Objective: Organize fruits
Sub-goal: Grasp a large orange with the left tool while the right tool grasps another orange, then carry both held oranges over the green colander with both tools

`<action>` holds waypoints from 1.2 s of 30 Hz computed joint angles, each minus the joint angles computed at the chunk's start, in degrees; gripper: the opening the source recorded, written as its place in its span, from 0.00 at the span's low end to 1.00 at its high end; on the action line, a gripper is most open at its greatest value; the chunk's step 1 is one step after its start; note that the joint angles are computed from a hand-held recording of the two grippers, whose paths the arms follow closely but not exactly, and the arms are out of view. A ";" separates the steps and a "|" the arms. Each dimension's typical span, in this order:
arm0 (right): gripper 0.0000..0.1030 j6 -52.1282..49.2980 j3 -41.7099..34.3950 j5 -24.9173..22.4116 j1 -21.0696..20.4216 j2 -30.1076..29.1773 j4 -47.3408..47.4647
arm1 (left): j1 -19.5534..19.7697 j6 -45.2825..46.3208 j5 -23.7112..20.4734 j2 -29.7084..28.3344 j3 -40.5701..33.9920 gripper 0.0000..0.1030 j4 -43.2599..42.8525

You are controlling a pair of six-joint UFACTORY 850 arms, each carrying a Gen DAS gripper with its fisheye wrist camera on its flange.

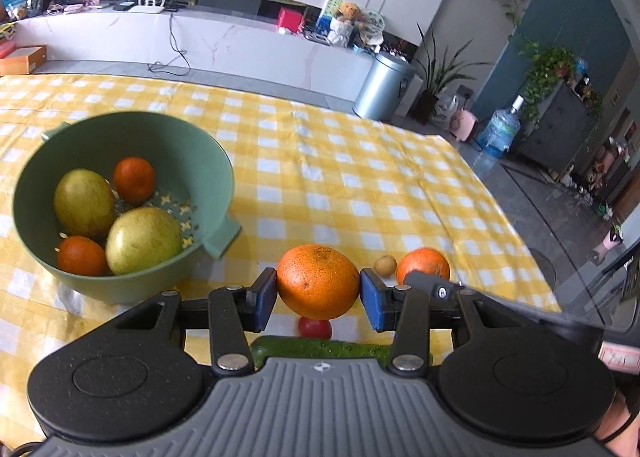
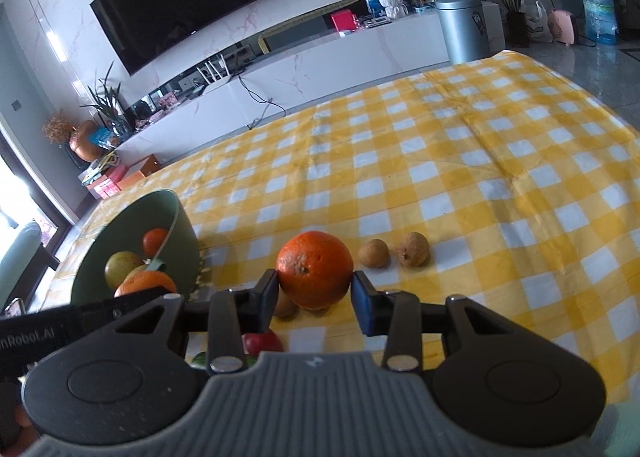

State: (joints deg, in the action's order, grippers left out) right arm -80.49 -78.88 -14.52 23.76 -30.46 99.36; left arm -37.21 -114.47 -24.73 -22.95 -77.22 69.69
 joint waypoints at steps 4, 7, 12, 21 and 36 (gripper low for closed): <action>0.36 -1.19 0.87 -3.27 0.03 1.02 2.24 | 0.27 -2.30 -0.68 1.41 0.97 0.49 1.52; 0.35 -4.80 1.07 -4.65 0.60 1.56 5.11 | 0.56 -2.95 -1.44 2.30 1.57 0.49 1.60; 0.35 -5.08 -0.86 -6.64 1.77 1.14 3.54 | 1.60 -3.36 -2.50 4.23 3.16 0.49 0.28; 0.35 1.83 -9.17 -9.18 4.50 -2.98 -12.06 | 4.95 -2.00 -1.69 6.95 5.80 0.49 -2.75; 0.35 23.61 -31.47 -14.89 7.75 -16.40 -42.99 | 10.45 0.40 -0.65 6.11 7.24 0.49 -8.61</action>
